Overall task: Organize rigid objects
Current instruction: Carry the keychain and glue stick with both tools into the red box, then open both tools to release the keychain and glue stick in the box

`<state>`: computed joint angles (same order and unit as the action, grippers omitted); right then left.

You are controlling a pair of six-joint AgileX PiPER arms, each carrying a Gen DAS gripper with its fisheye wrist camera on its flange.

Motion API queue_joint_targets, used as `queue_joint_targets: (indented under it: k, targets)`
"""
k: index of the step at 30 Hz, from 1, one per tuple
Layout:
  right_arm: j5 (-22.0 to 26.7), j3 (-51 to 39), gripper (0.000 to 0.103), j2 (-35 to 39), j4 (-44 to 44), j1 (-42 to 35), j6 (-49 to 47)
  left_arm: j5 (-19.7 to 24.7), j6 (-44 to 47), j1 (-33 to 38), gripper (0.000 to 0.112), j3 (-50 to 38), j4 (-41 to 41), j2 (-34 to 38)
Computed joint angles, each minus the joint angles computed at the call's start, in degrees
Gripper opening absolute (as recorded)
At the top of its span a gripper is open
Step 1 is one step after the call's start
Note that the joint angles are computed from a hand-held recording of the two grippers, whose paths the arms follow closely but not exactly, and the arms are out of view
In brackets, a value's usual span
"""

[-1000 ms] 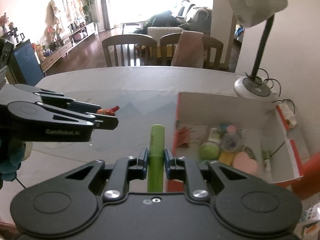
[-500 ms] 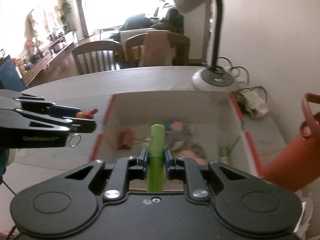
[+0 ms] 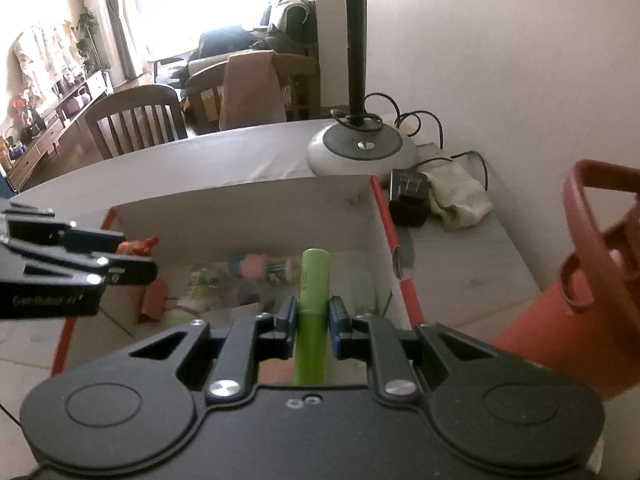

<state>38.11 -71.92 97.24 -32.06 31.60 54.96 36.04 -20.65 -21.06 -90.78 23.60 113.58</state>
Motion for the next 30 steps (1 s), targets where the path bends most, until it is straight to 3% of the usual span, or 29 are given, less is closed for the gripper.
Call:
queue_joint_targets:
  k: [7, 17, 25, 30]
  targets:
    - [-3.15, -2.64, 0.015, 5.62, 4.34, -3.25, -6.99, 6.02, 2.72, 0.70, 0.038, -15.95, -2.13, 11.41]
    - [-1.98, -9.63, 0.015, 13.90, 10.81, -6.24, -16.59, 14.51, 6.56, 1.78, 0.038, -32.52, -4.65, 23.26]
    - [1.04, -12.82, 0.015, 16.20, 14.12, -6.54, -20.83, 18.48, 9.76, 2.19, 0.038, -39.51, -6.99, 28.18]
    - [1.88, -13.48, 0.021, 16.44, 15.92, -6.81, -22.38, 19.08, 11.27, 2.14, 0.038, -40.77, -7.75, 28.97]
